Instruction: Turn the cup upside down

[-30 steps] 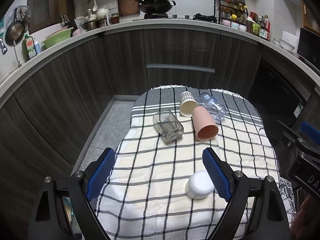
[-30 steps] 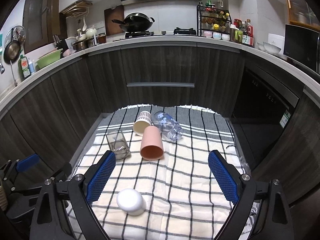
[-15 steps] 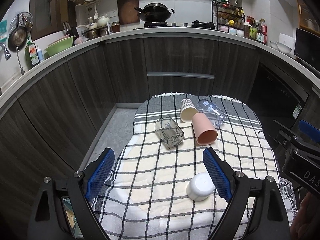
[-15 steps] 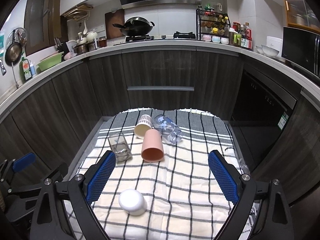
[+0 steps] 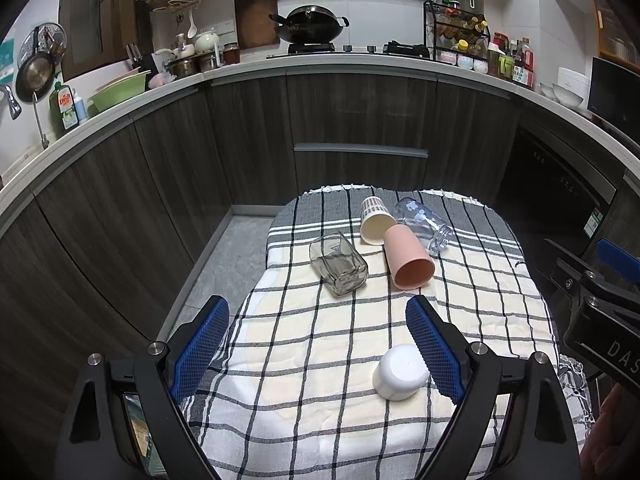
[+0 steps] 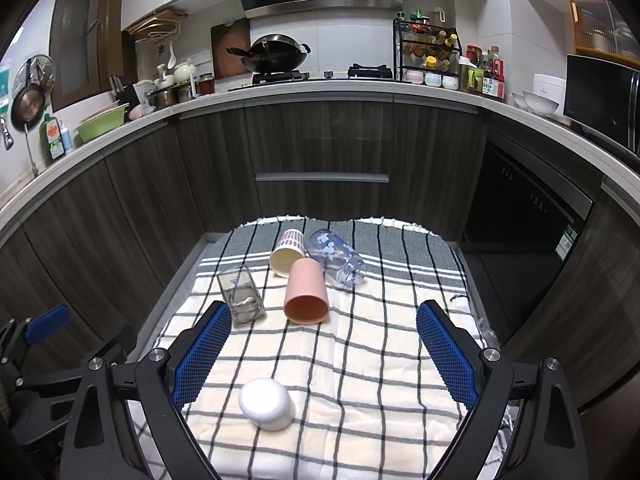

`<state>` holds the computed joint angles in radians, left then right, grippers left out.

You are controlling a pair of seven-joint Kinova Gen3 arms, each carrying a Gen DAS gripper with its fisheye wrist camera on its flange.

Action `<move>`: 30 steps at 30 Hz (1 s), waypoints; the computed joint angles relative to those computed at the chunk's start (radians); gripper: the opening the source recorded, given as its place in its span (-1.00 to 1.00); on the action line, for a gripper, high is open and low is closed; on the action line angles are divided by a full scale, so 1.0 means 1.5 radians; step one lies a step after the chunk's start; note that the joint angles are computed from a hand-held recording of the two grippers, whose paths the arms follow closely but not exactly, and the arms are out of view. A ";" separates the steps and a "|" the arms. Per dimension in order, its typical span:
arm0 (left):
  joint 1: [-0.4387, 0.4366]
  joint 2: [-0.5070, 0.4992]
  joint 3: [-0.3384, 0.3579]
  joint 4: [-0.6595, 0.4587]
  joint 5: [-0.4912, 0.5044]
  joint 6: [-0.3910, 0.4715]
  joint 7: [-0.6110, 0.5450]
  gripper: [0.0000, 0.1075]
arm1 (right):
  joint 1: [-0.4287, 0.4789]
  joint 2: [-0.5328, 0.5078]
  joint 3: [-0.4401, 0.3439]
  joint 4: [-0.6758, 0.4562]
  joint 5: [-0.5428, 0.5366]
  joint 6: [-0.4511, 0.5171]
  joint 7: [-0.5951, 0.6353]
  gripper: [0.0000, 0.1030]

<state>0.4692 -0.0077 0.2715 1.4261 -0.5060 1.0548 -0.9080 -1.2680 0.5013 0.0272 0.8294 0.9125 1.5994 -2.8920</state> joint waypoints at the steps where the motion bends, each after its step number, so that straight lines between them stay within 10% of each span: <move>1: -0.001 0.000 -0.001 0.000 0.003 0.000 -0.001 0.69 | 0.000 0.000 0.000 -0.001 0.000 0.001 0.001 0.82; 30: -0.001 0.001 -0.003 0.006 -0.004 -0.004 0.006 0.69 | 0.000 0.001 0.001 -0.002 -0.001 0.000 0.001 0.82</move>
<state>0.4676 -0.0067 0.2669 1.4357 -0.5126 1.0481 -0.8991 -1.2676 0.5028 0.0281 0.8260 0.9108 1.6000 -2.8900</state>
